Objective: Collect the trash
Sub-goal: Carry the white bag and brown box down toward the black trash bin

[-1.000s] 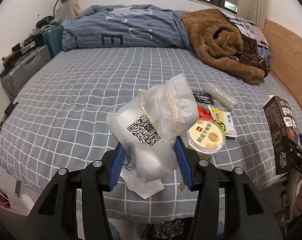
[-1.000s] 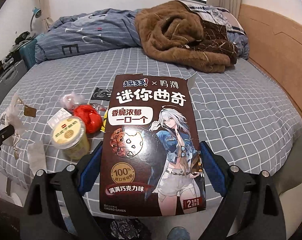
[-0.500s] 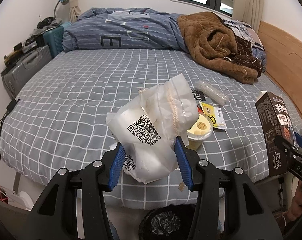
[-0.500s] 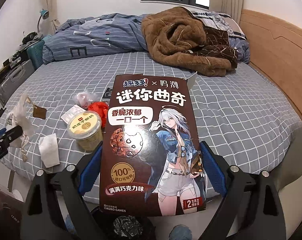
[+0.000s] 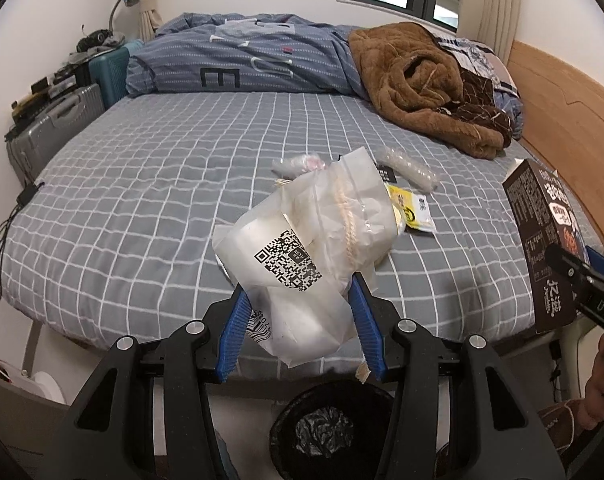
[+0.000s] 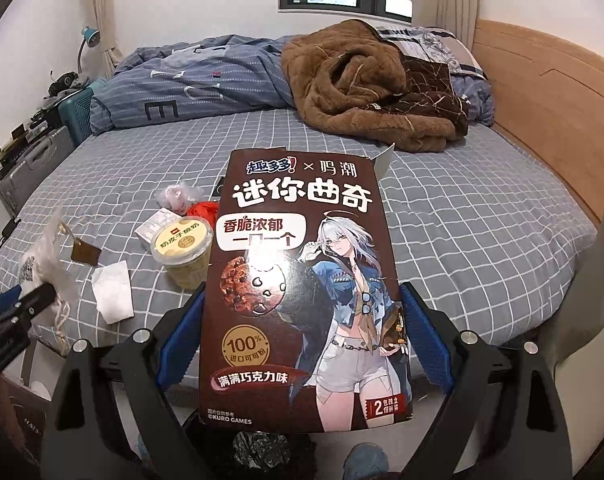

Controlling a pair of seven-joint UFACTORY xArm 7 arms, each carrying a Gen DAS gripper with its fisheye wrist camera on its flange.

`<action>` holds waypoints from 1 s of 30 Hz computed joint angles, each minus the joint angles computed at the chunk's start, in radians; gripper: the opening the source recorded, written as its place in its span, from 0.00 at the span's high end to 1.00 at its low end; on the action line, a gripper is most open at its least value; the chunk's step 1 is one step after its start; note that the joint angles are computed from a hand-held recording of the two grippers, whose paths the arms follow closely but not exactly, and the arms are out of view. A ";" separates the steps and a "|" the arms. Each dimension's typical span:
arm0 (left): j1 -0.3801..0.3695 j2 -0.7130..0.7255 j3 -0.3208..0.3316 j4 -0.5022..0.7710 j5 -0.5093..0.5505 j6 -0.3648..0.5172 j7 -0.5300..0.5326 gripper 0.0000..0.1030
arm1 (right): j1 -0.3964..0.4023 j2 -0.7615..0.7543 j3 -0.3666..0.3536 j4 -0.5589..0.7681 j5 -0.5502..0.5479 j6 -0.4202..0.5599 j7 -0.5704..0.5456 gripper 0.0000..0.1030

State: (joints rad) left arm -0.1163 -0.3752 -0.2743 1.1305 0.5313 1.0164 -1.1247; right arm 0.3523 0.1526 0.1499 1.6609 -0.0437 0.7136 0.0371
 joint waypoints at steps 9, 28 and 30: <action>-0.022 -0.050 -0.028 -0.073 -0.028 0.004 -0.039 0.53 | -0.012 -0.085 0.004 -0.123 0.022 -0.020 -0.001 0.16; -0.072 -0.124 -0.075 -0.187 -0.110 0.008 -0.094 0.53 | -0.022 -0.238 0.018 -0.339 0.081 -0.063 -0.033 0.16; -0.079 -0.131 -0.084 -0.193 -0.116 0.015 -0.102 0.53 | -0.021 -0.255 0.018 -0.364 0.092 -0.066 -0.038 0.16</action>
